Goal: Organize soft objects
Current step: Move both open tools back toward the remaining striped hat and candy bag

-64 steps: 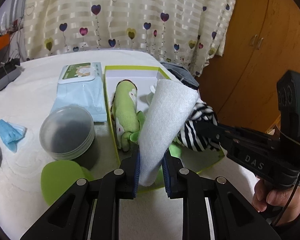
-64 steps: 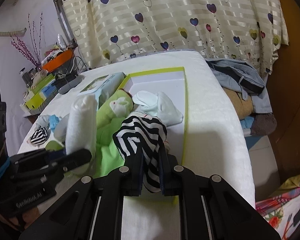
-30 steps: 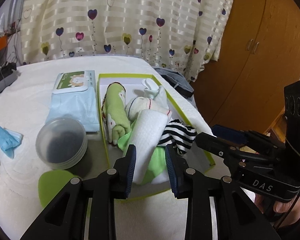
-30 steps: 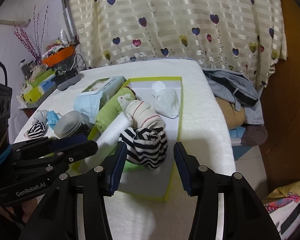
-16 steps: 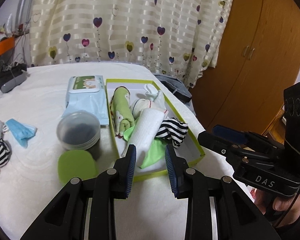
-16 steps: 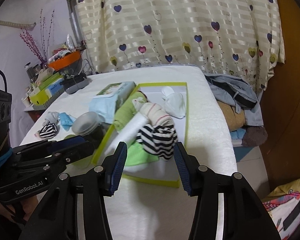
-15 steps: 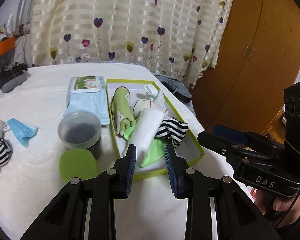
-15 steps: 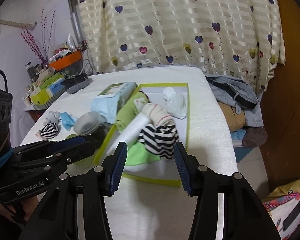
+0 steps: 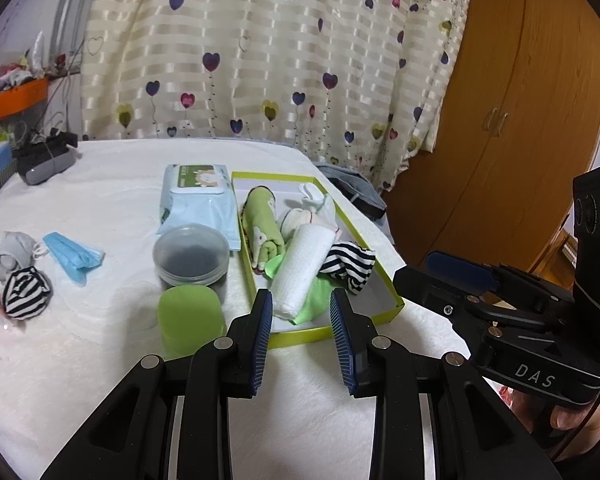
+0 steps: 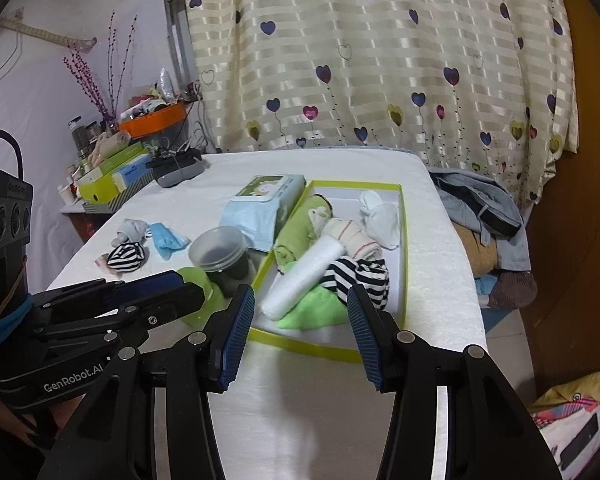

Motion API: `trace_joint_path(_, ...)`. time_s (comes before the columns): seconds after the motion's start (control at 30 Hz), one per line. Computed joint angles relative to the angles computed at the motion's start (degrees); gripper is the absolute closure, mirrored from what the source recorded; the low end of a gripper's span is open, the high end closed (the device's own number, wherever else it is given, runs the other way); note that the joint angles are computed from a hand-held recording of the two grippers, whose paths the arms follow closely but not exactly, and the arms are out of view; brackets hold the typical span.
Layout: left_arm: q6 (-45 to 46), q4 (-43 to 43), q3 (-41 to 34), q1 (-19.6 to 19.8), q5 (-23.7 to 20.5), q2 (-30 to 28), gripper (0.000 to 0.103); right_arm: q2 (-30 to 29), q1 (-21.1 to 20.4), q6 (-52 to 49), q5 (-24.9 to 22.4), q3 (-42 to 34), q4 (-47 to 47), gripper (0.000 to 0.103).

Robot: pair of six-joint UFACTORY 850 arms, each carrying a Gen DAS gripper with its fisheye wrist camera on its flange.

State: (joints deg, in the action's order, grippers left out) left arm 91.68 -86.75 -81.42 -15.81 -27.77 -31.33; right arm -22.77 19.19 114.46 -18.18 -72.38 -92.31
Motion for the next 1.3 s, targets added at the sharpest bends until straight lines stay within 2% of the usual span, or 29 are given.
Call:
trace_joint_path(0.63,1.64,-4.12,1.39,2.21,2.71,1.13,0.074,-2.24,1.43,-4.52,1.86,-3.53,1.97,0.053)
trace_joint_path(0.9,2.11,-5.49,1.54,3.58,2.91,1.04,0.074,-3.95,2.08,-9.08,2.52,-5.97,5.51,0.053)
trace_joint_path(1.03,2.04,-6.24,1.57,4.31,2.96,0.89,0.068,-4.97,2.4,-11.54,2.91,-7.3,7.49,0.053)
trace_joint_path(1.3,1.62,-6.94,1.32,6.11,3.29,0.23,0.067,-7.48,2.94,-18.46,4.1,-10.68,13.19,0.053)
